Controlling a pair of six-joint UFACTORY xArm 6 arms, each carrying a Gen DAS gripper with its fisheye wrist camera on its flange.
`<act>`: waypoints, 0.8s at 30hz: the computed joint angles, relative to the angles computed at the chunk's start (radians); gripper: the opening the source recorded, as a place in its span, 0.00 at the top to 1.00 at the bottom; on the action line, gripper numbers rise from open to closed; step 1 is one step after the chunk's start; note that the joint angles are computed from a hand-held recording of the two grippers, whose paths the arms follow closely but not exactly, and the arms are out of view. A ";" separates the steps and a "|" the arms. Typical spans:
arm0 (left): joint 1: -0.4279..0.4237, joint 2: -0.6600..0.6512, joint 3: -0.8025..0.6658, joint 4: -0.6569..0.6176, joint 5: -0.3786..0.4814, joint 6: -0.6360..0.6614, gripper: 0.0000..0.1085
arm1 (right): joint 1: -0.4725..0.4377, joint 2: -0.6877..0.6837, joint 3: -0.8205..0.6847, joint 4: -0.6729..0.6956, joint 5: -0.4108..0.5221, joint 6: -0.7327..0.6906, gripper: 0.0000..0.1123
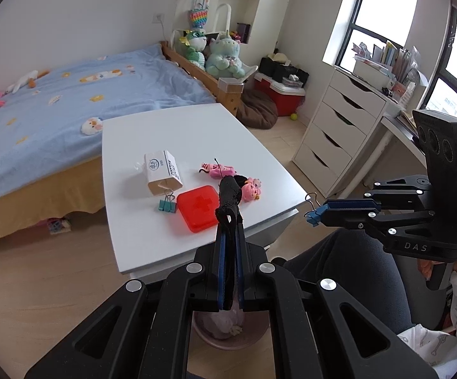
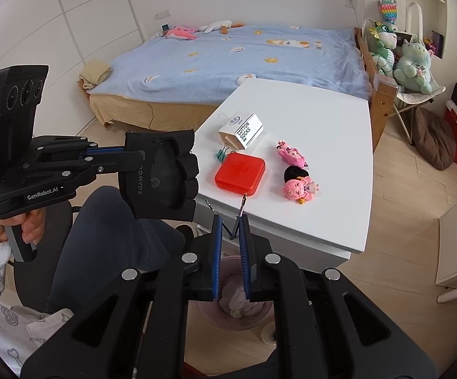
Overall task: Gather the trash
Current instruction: 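Lift the black glove and drop it into the wastebasket with the left gripper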
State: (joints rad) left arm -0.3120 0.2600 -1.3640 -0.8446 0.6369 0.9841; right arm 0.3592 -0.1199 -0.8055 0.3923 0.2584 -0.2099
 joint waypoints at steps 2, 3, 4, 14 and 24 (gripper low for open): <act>0.002 -0.018 0.031 -0.003 -0.008 0.003 0.96 | 0.009 -0.003 0.014 0.020 0.004 -0.010 0.91; 0.004 -0.023 0.040 -0.002 -0.009 0.002 0.96 | 0.012 -0.001 0.017 0.032 0.007 -0.016 0.91; 0.005 -0.028 0.051 -0.004 -0.011 0.004 0.96 | 0.015 0.000 0.020 0.043 0.009 -0.024 0.91; 0.016 -0.052 0.081 -0.012 -0.005 0.015 0.96 | 0.022 -0.007 0.048 0.046 -0.029 -0.003 0.24; 0.005 -0.060 0.091 0.004 0.021 0.039 0.96 | -0.024 -0.028 0.074 -0.191 -0.065 0.248 0.16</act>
